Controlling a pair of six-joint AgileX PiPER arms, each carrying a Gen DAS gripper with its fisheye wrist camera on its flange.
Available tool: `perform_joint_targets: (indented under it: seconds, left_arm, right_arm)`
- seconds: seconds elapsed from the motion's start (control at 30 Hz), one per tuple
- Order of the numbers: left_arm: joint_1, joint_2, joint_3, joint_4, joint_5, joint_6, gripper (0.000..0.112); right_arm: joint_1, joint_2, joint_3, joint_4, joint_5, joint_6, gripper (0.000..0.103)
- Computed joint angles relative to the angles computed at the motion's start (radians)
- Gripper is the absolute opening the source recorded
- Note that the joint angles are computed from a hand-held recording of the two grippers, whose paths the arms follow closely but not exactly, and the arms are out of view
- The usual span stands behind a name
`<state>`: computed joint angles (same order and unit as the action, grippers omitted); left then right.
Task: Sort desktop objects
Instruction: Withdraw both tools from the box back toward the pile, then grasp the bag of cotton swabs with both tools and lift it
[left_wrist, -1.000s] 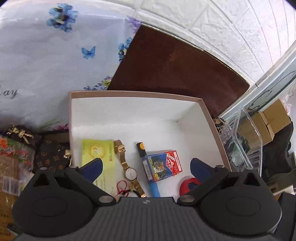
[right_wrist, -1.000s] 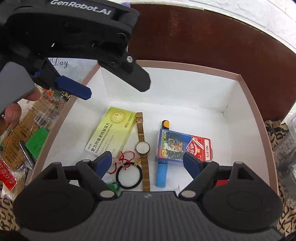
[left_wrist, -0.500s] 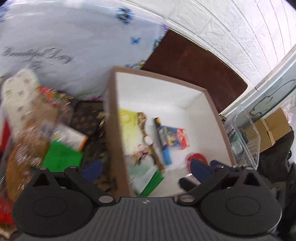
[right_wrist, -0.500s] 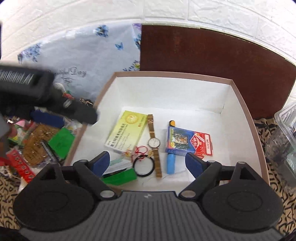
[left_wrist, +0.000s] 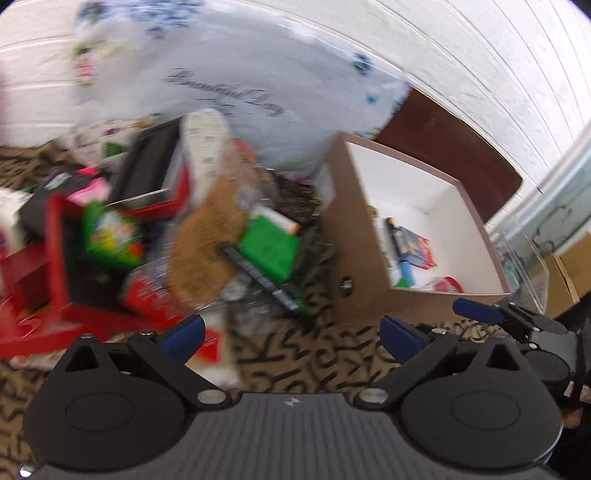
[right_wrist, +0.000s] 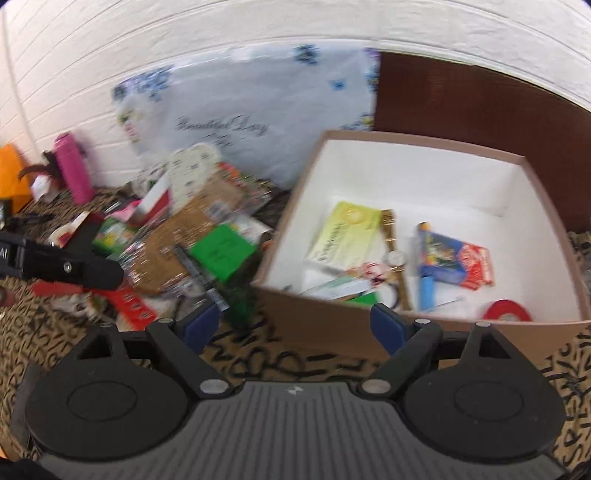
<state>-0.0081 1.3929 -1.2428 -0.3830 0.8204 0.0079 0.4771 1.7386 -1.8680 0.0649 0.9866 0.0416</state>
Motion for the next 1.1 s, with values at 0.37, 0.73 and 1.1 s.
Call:
perform_joint_targets:
  seconds: [0.37,0.73,1.1]
  left_arm:
    - [0.133,-0.133,0.201,-0.012,0.003,0.015,0.102]
    - [0.129,-0.057,0.281,-0.08,-0.07,0.088,0.091]
    - [0.151,0.071,0.238,-0.108,-0.096,0.087,0.077]
  right_arm:
    - [0.175,0.031,0.045,0.046,-0.018,-0.058,0.087]
    - [0.258,0.133,0.02,0.026,-0.016,-0.099,0.08]
    - [0.28,0.269,-0.139,0.012,0.013,-0.166,0.07]
